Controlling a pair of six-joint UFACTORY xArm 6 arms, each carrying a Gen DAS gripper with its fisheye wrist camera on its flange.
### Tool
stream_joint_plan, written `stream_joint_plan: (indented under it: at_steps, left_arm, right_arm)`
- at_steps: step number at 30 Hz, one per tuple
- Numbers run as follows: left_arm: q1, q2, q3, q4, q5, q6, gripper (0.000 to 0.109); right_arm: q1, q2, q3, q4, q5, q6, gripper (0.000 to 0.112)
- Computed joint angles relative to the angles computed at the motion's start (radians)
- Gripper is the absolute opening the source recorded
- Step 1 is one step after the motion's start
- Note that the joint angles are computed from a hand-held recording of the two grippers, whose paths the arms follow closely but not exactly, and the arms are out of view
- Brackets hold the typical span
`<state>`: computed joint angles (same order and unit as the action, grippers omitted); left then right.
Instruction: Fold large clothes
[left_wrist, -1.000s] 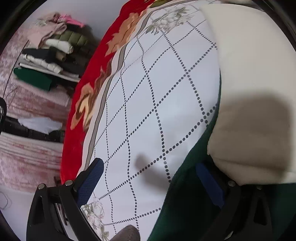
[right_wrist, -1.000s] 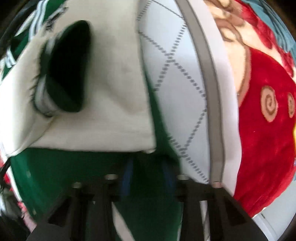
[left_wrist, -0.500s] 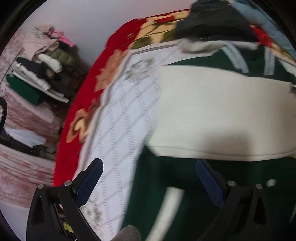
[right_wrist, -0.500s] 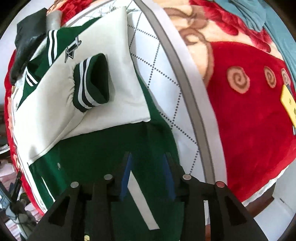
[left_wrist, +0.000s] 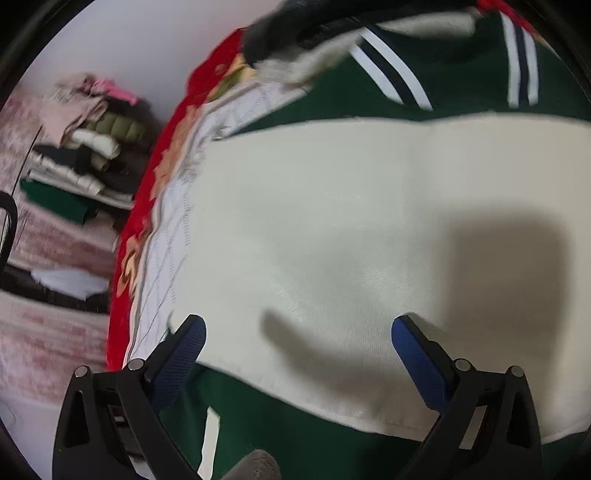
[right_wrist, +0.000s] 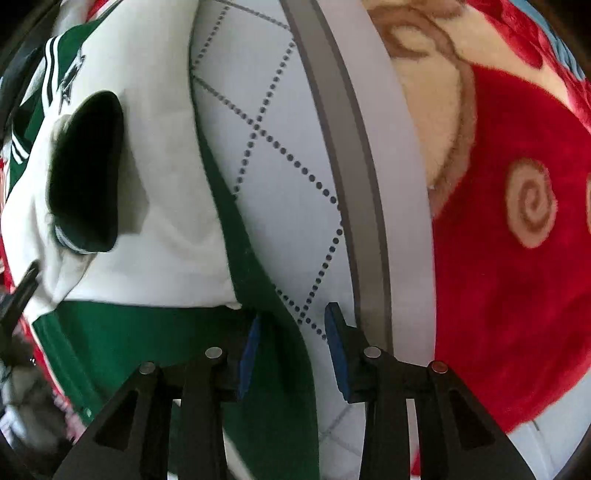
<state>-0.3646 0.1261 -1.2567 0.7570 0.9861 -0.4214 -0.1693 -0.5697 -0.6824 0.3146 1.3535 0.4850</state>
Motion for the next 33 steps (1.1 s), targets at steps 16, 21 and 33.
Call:
stream_joint_plan:
  at_steps: [16, 21, 33]
  left_arm:
    - [-0.046, -0.145, 0.097, 0.035, 0.14, -0.188, 0.103]
    - [-0.056, -0.172, 0.13, 0.021, 0.118, -0.193, 0.103]
    - [-0.131, -0.29, 0.217, 0.028, 0.146, -0.164, 0.103]
  right_arm:
    - [0.095, 0.351, -0.178, 0.314, -0.389, -0.329, 0.002]
    - [0.146, 0.391, -0.258, 0.023, -0.487, -0.202, 0.003]
    - [0.033, 0.191, -0.226, -0.022, -0.238, -0.18, 0.054]
